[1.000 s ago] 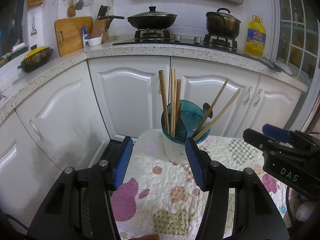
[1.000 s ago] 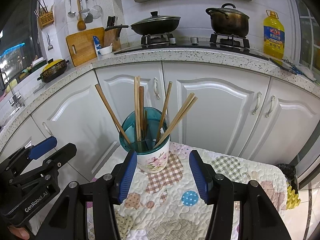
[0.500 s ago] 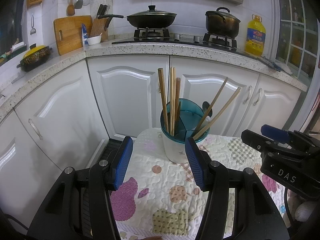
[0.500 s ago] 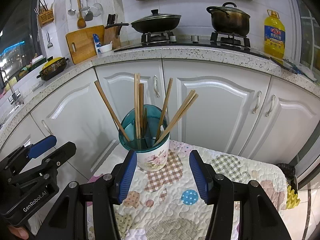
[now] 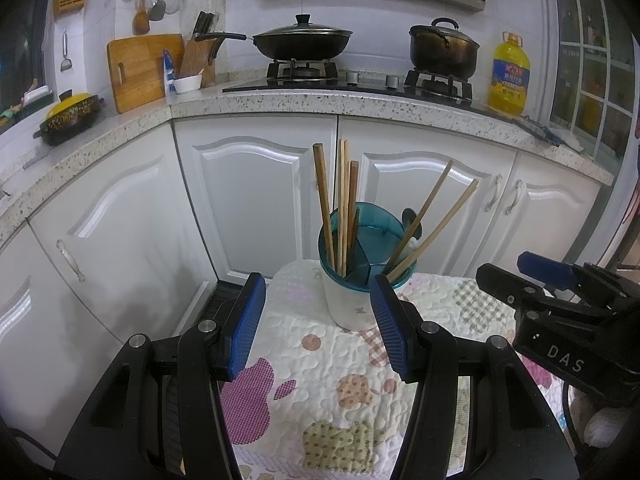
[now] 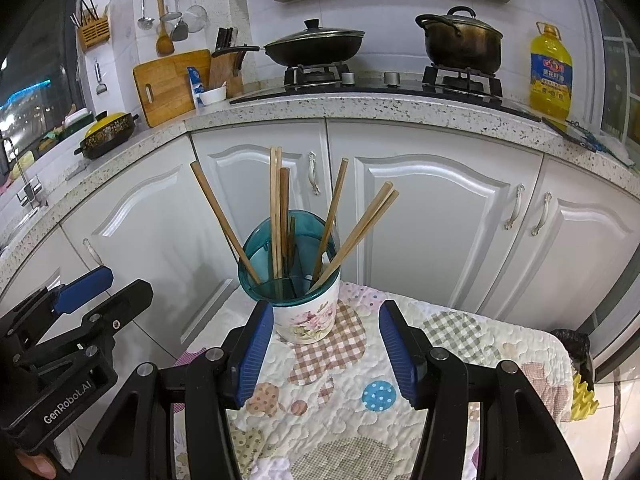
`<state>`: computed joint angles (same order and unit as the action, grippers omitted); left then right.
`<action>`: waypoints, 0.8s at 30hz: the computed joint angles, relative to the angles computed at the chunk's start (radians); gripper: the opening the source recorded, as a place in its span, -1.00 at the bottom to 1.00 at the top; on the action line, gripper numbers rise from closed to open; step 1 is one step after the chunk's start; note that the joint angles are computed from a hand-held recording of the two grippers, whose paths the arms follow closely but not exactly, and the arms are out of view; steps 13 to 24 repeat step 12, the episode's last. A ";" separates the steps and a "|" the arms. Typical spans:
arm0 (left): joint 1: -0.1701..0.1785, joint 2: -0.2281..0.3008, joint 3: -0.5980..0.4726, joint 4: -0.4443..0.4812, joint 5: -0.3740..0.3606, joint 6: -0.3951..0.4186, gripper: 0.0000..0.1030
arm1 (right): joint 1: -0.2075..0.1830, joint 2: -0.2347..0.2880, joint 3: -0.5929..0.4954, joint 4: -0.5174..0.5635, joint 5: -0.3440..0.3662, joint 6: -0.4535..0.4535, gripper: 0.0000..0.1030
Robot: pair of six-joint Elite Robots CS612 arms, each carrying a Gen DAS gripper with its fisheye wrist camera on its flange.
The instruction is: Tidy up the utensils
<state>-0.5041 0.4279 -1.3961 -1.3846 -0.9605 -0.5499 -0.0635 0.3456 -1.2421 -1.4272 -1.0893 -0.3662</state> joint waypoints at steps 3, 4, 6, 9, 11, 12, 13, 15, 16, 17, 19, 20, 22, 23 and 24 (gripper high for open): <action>0.001 -0.001 0.002 -0.006 -0.008 -0.001 0.05 | 0.000 -0.001 0.001 0.001 -0.001 -0.001 0.04; 0.001 -0.001 0.002 -0.007 -0.007 0.001 0.05 | 0.001 -0.001 0.002 0.001 -0.001 -0.002 0.05; 0.000 0.001 0.003 -0.015 -0.008 0.007 0.05 | 0.001 0.000 0.001 0.000 -0.002 -0.005 0.08; 0.001 0.008 0.000 -0.045 -0.019 0.029 0.05 | 0.001 0.002 0.000 0.001 -0.005 -0.008 0.11; 0.000 0.008 0.004 -0.048 -0.018 0.036 0.05 | -0.002 0.004 0.003 0.002 -0.007 -0.005 0.12; 0.000 0.008 0.005 -0.049 -0.021 0.036 0.05 | -0.004 0.005 0.004 0.002 -0.006 -0.002 0.12; 0.000 0.008 0.005 -0.049 -0.021 0.036 0.05 | -0.004 0.005 0.004 0.002 -0.006 -0.002 0.12; 0.000 0.008 0.005 -0.049 -0.021 0.036 0.05 | -0.004 0.005 0.004 0.002 -0.006 -0.002 0.12; 0.000 0.008 0.005 -0.049 -0.021 0.036 0.05 | -0.004 0.005 0.004 0.002 -0.006 -0.002 0.12; 0.000 0.008 0.005 -0.049 -0.021 0.036 0.05 | -0.004 0.005 0.004 0.002 -0.006 -0.002 0.12; 0.000 0.008 0.005 -0.049 -0.021 0.036 0.05 | -0.004 0.005 0.004 0.002 -0.006 -0.002 0.12; 0.000 0.008 0.005 -0.049 -0.021 0.036 0.05 | -0.004 0.005 0.004 0.002 -0.006 -0.002 0.12; 0.000 0.008 0.005 -0.049 -0.021 0.036 0.05 | -0.004 0.005 0.004 0.002 -0.006 -0.002 0.12; 0.000 0.008 0.005 -0.049 -0.021 0.036 0.05 | -0.004 0.005 0.004 0.002 -0.006 -0.002 0.12; 0.000 0.008 0.005 -0.049 -0.021 0.036 0.05 | -0.004 0.005 0.004 0.002 -0.006 -0.002 0.12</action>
